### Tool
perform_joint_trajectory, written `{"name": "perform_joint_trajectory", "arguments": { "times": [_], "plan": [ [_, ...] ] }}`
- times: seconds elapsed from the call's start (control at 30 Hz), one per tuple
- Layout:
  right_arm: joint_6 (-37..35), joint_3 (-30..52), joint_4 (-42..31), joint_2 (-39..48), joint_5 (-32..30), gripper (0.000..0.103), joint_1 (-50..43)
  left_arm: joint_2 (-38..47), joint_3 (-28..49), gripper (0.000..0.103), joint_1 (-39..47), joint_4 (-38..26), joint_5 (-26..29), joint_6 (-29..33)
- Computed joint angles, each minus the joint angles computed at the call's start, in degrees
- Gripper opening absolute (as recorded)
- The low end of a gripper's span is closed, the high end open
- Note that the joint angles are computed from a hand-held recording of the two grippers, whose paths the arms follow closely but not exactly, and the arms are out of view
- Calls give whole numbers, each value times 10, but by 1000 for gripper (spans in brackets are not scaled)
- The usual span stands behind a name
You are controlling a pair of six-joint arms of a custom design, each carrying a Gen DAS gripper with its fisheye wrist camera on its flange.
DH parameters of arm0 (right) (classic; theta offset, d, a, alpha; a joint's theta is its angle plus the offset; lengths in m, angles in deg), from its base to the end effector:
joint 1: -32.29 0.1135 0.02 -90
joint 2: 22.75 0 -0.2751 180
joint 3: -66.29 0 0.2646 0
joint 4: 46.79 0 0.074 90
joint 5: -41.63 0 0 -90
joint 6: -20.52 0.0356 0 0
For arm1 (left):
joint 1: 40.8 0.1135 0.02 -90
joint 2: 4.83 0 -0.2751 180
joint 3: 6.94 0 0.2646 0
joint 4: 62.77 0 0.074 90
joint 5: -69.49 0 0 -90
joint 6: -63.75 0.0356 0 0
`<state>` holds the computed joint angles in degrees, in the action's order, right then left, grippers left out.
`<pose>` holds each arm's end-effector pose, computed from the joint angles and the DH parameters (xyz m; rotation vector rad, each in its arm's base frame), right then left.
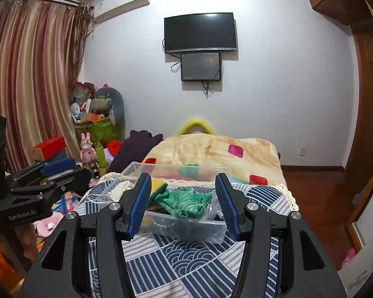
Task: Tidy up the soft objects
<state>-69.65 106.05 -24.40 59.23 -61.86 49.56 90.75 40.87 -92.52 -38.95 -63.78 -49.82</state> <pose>0.2647 0.0910 0.1713 -0.4495 1.8769 0.4258 0.2149 -0.2329 0.1508 -0.0125 1.8735 -0.1505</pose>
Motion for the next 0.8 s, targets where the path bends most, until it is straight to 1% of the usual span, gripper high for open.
{"name": "perform_joint_trajectory", "arguments": {
  "times": [0.03, 0.07, 0.1, 0.13, 0.2, 0.27, 0.33, 0.43, 0.8],
  "plan": [
    [0, -7, 5, -4, 1, 57, 3, -4, -5, 76, -8, 5, -11, 4],
    [-1, -12, 12, -4, 4, 62, 4, -3, -3, 78, -14, 5, -21, 5],
    [-1, -19, 21, -6, 10, 67, 8, -4, -6, 82, -19, 8, -28, 6],
    [-2, -26, 32, -7, 15, 69, 11, -4, -8, 84, -24, 12, -35, 6],
    [-2, -36, 49, -7, 26, 78, 17, -2, -13, 90, -36, 20, -55, 11],
    [0, -45, 67, -6, 37, 81, 23, 0, -16, 95, -46, 25, -71, 14],
    [-1, -49, 76, -5, 42, 82, 28, 4, -19, 101, -55, 33, -81, 16],
    [2, -52, 83, -2, 44, 82, 29, 8, -22, 102, -58, 33, -84, 9],
    [9, -62, 93, -1, 35, 84, 28, 24, -29, 103, -52, 38, -80, -13]
  ]
}}
